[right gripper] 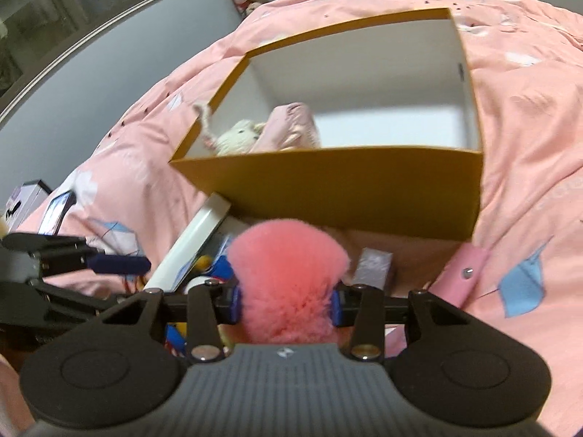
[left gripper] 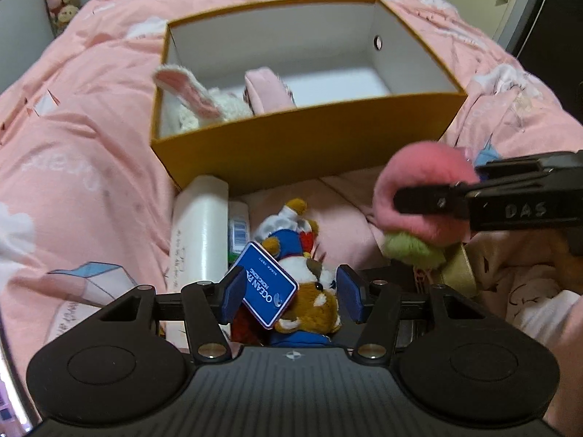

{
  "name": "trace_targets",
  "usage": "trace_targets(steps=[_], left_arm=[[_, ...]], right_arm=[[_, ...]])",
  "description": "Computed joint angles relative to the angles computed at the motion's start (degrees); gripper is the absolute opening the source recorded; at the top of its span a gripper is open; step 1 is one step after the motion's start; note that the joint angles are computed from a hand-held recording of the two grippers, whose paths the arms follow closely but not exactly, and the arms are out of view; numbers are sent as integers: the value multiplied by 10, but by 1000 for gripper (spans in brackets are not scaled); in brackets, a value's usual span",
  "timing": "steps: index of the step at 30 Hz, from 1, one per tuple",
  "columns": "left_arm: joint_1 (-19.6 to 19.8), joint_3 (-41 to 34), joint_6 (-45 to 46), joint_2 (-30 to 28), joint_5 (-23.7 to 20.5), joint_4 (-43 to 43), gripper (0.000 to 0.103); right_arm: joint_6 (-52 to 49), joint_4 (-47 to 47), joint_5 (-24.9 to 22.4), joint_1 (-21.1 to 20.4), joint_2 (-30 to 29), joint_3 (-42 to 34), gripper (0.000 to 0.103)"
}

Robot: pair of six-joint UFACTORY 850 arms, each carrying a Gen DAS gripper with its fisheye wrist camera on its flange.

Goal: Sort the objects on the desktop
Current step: 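Grasp the pink pompom with the right tool while the left tool grasps the plush duck, then lift the pompom and duck and carry both over the box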

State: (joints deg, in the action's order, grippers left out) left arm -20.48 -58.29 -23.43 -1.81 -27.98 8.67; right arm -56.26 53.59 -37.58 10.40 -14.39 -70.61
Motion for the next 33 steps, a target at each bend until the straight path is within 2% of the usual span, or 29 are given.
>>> trace_targets(steps=[2, 4, 9, 16, 19, 29, 33], left_arm=[[-3, -8, -18, -13, -14, 20, 65], [0, -13, -10, -22, -27, 4, 65], [20, -15, 47, -32, -43, -88, 65], [53, -21, 145, -59, -39, -243, 65], [57, -24, 167, -70, -38, -279, 64], [50, -14, 150, -59, -19, -266, 56], [53, -5, 155, -48, -10, -281, 53]], right_arm=[[2, 2, -1, -3, -4, -5, 45], [3, 2, -1, -5, -6, -7, 44], [1, 6, 1, -5, -7, -7, 43], [9, -4, -4, -2, -19, -13, 40], [18, -16, -5, 1, -25, -16, 40], [87, -78, -44, 12, -67, -42, 49], [80, -66, -50, 12, -75, -42, 45]])
